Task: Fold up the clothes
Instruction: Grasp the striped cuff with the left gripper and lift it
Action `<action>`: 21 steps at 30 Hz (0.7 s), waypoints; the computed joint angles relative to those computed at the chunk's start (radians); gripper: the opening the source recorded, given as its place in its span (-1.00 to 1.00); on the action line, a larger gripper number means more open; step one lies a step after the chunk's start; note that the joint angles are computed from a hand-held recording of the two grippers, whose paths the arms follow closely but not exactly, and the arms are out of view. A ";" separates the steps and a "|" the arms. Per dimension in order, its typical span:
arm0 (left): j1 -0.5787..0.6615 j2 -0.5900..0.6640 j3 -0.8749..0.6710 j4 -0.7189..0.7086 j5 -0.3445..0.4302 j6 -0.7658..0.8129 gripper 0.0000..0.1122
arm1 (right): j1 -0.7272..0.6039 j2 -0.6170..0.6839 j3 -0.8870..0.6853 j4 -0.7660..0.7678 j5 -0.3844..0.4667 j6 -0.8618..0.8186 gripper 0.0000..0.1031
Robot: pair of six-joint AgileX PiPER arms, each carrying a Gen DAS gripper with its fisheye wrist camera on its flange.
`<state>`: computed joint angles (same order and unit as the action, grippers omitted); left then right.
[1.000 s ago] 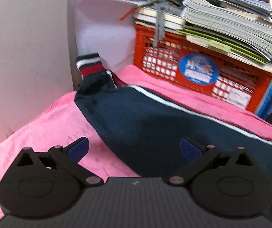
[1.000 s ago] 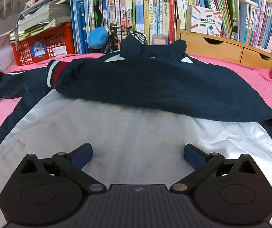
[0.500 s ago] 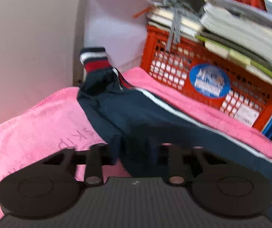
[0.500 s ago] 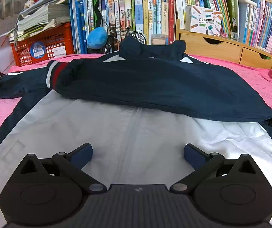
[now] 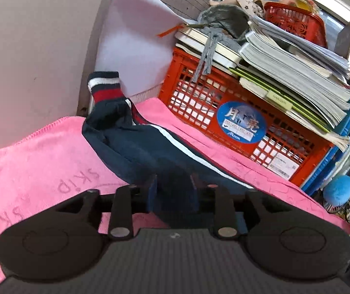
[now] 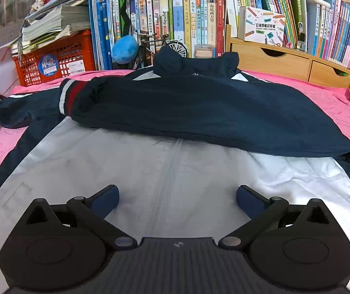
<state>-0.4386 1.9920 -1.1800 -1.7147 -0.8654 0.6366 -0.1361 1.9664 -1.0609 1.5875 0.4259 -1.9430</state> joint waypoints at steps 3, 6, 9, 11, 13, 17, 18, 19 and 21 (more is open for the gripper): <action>-0.010 0.001 0.035 0.074 -0.002 -0.053 0.18 | 0.001 -0.001 0.002 0.005 -0.001 -0.003 1.00; -0.061 0.014 0.117 0.262 -0.109 -0.166 0.57 | 0.002 -0.001 0.003 0.008 -0.001 -0.005 1.00; -0.086 0.024 0.139 0.309 -0.157 -0.105 0.84 | 0.001 0.000 0.003 0.007 0.000 -0.005 1.00; -0.080 0.018 0.140 0.296 -0.139 -0.094 0.84 | -0.001 0.000 0.002 0.005 0.001 -0.005 1.00; -0.067 0.004 0.161 0.306 -0.129 -0.164 0.84 | -0.002 0.000 0.002 0.003 0.002 -0.004 1.00; -0.050 -0.011 0.207 0.303 -0.166 -0.354 0.84 | -0.001 -0.001 0.003 0.003 0.000 -0.003 1.00; -0.043 -0.006 0.204 0.285 -0.180 -0.368 0.84 | -0.001 0.000 0.002 0.003 -0.001 -0.003 1.00; -0.031 0.002 0.192 0.255 -0.189 -0.357 0.84 | -0.001 0.000 0.002 0.004 -0.002 -0.003 1.00; -0.003 0.017 0.169 0.201 -0.203 -0.337 0.84 | 0.000 0.000 0.003 0.005 -0.002 -0.005 1.00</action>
<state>-0.4419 2.0089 -1.0113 -1.5136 -1.0688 0.2998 -0.1363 1.9660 -1.0577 1.5929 0.4234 -1.9476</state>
